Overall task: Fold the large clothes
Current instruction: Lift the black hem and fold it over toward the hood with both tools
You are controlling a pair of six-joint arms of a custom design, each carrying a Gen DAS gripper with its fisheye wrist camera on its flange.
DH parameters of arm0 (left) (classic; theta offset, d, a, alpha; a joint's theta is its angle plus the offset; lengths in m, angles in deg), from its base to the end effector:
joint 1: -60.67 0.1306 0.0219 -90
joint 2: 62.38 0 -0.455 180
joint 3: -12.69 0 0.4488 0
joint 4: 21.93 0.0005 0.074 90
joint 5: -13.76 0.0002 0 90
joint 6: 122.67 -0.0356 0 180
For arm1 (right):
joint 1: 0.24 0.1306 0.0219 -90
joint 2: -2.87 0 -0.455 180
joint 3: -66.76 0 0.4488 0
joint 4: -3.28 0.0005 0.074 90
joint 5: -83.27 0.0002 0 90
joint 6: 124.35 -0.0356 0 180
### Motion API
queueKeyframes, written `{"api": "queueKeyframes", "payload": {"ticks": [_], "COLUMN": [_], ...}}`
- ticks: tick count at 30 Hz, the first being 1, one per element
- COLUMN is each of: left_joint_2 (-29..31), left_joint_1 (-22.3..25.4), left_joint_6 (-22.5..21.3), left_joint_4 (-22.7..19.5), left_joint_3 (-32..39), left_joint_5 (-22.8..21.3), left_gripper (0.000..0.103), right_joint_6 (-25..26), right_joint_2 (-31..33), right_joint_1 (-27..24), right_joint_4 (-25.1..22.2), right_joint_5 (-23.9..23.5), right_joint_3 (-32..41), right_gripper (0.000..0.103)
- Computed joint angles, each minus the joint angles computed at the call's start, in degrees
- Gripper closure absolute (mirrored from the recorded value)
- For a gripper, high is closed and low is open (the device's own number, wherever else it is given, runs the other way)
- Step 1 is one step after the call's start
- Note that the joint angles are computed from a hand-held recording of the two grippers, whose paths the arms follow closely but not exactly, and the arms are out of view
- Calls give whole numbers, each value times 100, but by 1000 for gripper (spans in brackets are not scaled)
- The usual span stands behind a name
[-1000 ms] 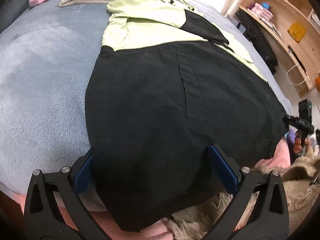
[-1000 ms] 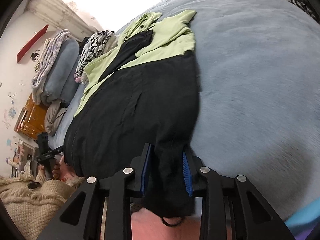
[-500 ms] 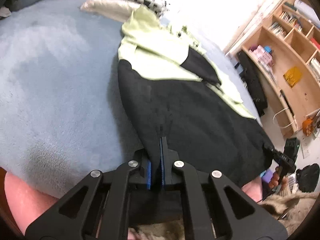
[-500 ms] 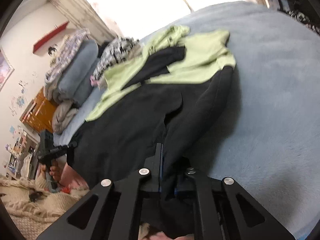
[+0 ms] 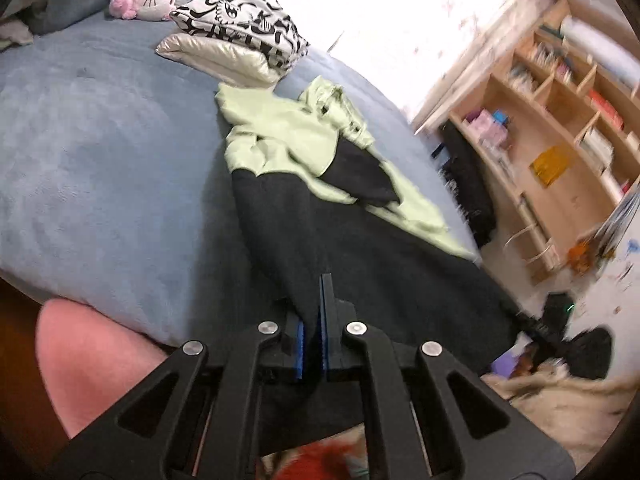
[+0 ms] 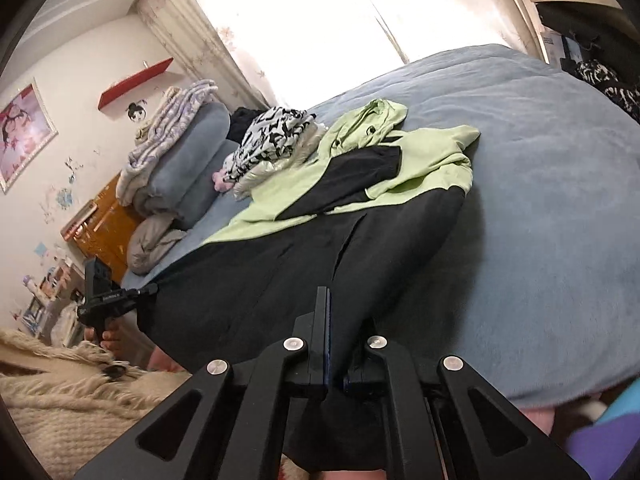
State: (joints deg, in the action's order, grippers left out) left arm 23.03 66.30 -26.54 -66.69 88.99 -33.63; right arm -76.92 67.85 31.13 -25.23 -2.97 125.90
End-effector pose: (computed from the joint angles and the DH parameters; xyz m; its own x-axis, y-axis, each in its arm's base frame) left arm 0.4876 0.0233 0.4320 -0.8339 -0.1612 -0.5279 0.2374 0.7587 -0.6066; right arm 0.3142 0.1882 0.4353 -0.6749 0.3791 -0.6331 -0.0226 0.8469 0.5313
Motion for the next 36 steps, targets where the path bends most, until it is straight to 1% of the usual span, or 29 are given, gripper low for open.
{"api": "queueKeyframes", "payload": {"ticks": [2,4,5,7,8,10,11,12,13,14,15,16,17,18,19,20,21,22,23,24,25,26,27,29,31,32,33,35,36], "left_joint_2": [60,254,363,686,894,1353,1655,1895,2234,2532,2933,3300,3551,3893,4272,4511,4807,5068,5176,5232,5273,5284,5307,5383,5397,5369,5220,4999,4860], "left_joint_1": [6,-67,-111,-200,-248,-323,-349,-362,-402,-447,-505,-555,-587,-634,-674,-696,-718,-736,-731,-713,-693,-680,-672,-663,-655,-665,-658,-717,-753], "left_joint_6": [517,1190,1441,2083,2404,2896,3217,3371,3465,3568,3711,3723,3753,3752,3663,3628,3563,3475,3482,3514,3494,3456,3354,2912,2227,1696,1319,23,-516], "left_joint_4": [314,794,988,1430,1604,1743,1742,1717,1591,1408,1137,821,616,271,-111,-316,-629,-913,-927,-751,-592,-481,-411,-451,-437,-463,-429,-490,-507], "left_joint_3": [79,296,414,778,1017,1551,1900,2170,2593,2978,3494,3978,4293,4742,5251,5538,5955,6340,6457,6468,6475,6451,6468,6583,6585,6542,6323,6002,5799], "left_joint_5": [283,334,300,164,-15,-260,-405,-458,-637,-840,-1065,-1263,-1401,-1605,-1670,-1676,-1676,-1769,-1820,-1794,-1785,-1815,-1892,-1908,-1755,-1683,-1660,-1781,-1931], "left_gripper": [101,101,101,101,101,101,101,101,101,100,100,100,100,100,100,100,99,97,92,80,72,55,48,48,48,48,48,48,48], "right_joint_6": [-300,-424,-532,-775,-971,-1176,-1254,-1304,-1400,-1429,-1503,-1545,-1615,-1625,-1624,-1591,-1542,-1507,-1495,-1443,-1321,-1137,-856,-370,-11,150,232,367,399], "right_joint_2": [4,80,192,390,550,897,1115,1361,1727,1958,2346,2637,3031,3356,3668,3896,4064,4346,4547,4730,4864,4992,5153,5409,5613,5738,5777,5997,6136], "right_joint_1": [-138,-363,-508,-832,-1048,-1473,-1644,-1890,-2057,-2182,-2323,-2424,-2514,-2572,-2617,-2668,-2712,-2760,-2797,-2869,-2886,-2890,-2890,-2867,-2866,-2863,-2853,-2846,-2840], "right_joint_4": [180,374,498,780,936,1102,1111,1109,1135,1070,933,852,671,518,339,170,54,-64,-121,-132,-151,-255,-428,-715,-939,-991,-929,-1006,-1064], "right_joint_5": [-72,-195,-242,-402,-483,-716,-788,-956,-1026,-1063,-1118,-1182,-1209,-1179,-1077,-975,-903,-889,-939,-986,-929,-858,-776,-662,-583,-587,-591,-619,-652], "right_joint_3": [8,75,162,301,403,654,827,1026,1330,1541,1907,2178,2555,2870,3182,3422,3602,3889,4075,4237,4329,4464,4643,4921,5130,5255,5215,5433,5585], "right_gripper": [100,100,100,100,100,100,100,99,99,98,95,91,81,67,59,46,41,40,40,40,40,40,40,40,40,40,40,40,40]}}
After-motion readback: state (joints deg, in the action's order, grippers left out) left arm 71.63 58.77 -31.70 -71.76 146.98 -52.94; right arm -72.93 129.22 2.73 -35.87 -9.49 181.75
